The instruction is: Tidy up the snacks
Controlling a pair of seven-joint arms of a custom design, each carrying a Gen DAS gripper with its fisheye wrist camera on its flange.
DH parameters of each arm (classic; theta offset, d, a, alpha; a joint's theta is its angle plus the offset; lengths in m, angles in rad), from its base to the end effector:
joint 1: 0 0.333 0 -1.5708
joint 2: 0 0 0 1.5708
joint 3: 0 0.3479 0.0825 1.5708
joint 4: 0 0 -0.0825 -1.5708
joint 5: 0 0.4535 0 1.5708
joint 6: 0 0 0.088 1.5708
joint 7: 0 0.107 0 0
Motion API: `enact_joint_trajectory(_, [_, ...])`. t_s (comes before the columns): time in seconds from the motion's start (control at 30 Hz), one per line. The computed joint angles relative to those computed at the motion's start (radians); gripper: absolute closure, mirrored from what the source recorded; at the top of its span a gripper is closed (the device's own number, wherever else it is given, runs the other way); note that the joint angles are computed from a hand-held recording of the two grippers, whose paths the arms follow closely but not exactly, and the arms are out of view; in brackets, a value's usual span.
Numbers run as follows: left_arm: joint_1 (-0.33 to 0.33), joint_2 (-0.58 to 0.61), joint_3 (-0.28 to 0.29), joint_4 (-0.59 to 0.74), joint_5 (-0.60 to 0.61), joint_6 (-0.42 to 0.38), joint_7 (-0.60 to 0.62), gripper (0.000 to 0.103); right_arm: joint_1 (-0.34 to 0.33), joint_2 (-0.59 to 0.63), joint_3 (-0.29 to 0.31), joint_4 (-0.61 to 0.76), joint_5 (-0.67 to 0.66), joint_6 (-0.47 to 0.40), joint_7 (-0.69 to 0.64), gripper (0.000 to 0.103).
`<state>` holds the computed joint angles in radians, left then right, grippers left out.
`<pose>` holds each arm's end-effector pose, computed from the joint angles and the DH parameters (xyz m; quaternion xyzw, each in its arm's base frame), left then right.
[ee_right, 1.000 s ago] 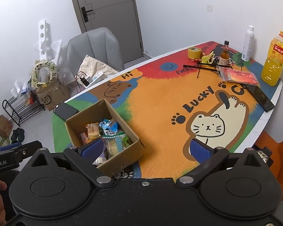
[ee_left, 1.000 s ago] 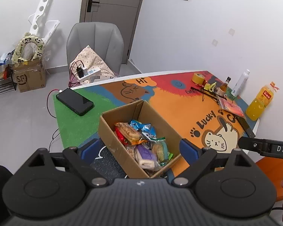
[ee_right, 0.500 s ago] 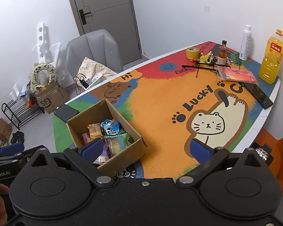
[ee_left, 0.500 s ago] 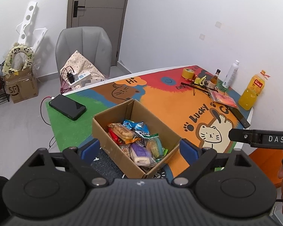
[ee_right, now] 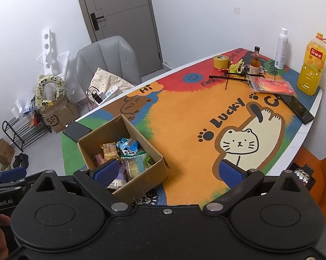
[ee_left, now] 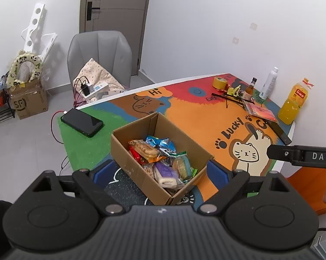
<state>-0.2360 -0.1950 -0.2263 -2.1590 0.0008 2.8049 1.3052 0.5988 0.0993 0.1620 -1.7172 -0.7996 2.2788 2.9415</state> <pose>0.5366 -0.2768 0.5838 -0.5739 0.7110 -0.3617 0.1852 0.5253 0.4698 0.5919 -0.5720 0.7160 -0.2667 0.2983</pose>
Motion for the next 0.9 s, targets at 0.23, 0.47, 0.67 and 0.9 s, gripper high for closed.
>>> enact_joint_trajectory(0.23, [-0.015,0.014,0.007,0.015,-0.029,0.005,0.044,0.012,0.002,-0.002,0.0,0.0,-0.012,-0.007,0.012,0.002])
enact_joint_trajectory(0.47, [-0.02,0.025,0.007,0.026,-0.049,0.002,0.076,0.012,-0.001,-0.006,0.0,-0.007,-0.015,-0.01,0.028,0.002])
enact_joint_trajectory(0.67, [-0.014,0.029,0.002,0.028,-0.038,0.002,0.063,0.012,-0.002,0.0,0.0,-0.002,-0.011,-0.011,0.025,0.002])
enact_joint_trajectory(0.9, [-0.015,0.03,0.005,0.026,-0.04,0.007,0.076,0.012,-0.001,0.005,-0.002,0.003,-0.011,-0.008,0.029,0.002])
